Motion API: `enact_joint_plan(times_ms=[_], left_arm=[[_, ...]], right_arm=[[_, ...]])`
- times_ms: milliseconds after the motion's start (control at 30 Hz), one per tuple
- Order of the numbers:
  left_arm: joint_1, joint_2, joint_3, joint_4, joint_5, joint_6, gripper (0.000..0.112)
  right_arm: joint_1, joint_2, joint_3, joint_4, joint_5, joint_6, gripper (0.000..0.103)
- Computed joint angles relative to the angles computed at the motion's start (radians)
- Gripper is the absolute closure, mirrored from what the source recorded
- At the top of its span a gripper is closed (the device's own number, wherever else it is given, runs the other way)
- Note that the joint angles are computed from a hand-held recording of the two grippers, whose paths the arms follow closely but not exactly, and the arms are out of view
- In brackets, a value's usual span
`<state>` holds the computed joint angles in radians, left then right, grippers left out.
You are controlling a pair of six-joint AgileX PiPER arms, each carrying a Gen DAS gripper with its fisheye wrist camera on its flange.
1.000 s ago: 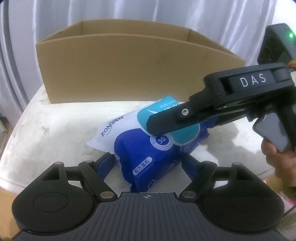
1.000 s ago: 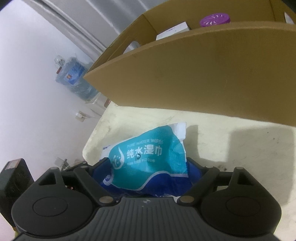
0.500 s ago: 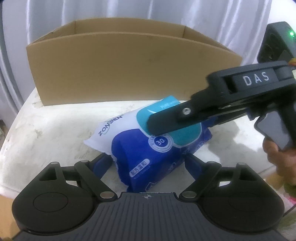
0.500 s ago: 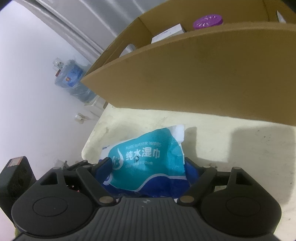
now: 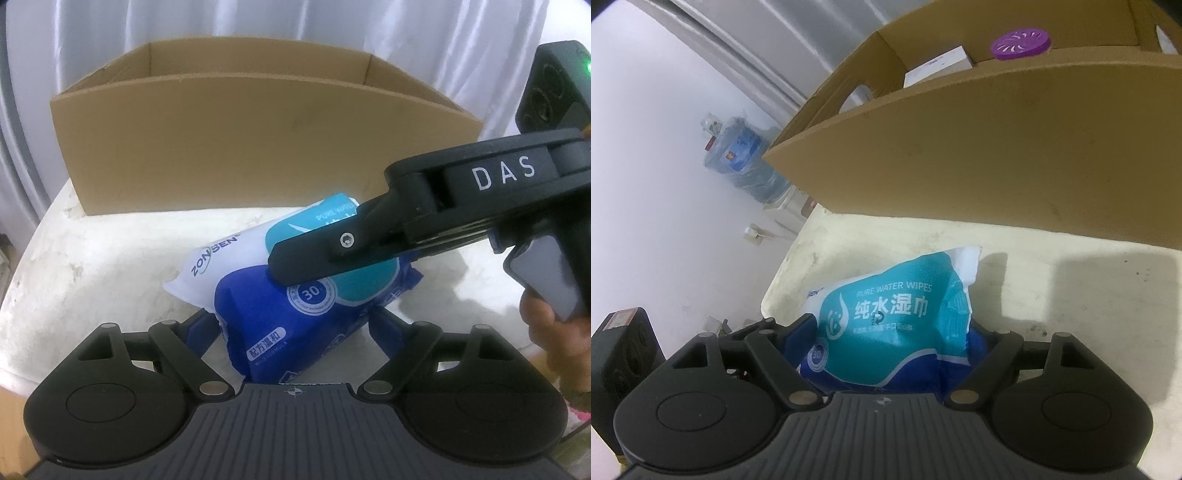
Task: Organize objects
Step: 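Lift the wet wipes pack off the table with the right gripper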
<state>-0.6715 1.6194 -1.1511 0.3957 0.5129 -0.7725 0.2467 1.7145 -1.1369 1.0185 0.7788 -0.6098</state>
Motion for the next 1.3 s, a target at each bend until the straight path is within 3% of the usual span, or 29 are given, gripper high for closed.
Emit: enact_joint_plan(times_ms=[367, 500, 667, 1300], left_arm=[[-0.022, -0.012, -0.038, 0.01, 0.043, -0.001, 0.026], [-0.022, 0.065, -0.142, 0.002, 0.07, 0.014, 0.026], [-0.031, 0.01, -0.091, 0.02, 0.076, -0.003, 0.026], [-0.068, -0.018, -0.103, 0.09, 0.129, -0.065, 0.026]], right_arm=[[-0.015, -0.034, 0.007, 0.003, 0.009, 0.023, 0.02], [-0.011, -0.04, 0.007, 0.003, 0.005, 0.025, 0.02], [-0.011, -0.046, 0.008, 0.002, 0.004, 0.027, 0.02], [-0.017, -0.083, 0.02, 0.016, 0.011, 0.01, 0.02]])
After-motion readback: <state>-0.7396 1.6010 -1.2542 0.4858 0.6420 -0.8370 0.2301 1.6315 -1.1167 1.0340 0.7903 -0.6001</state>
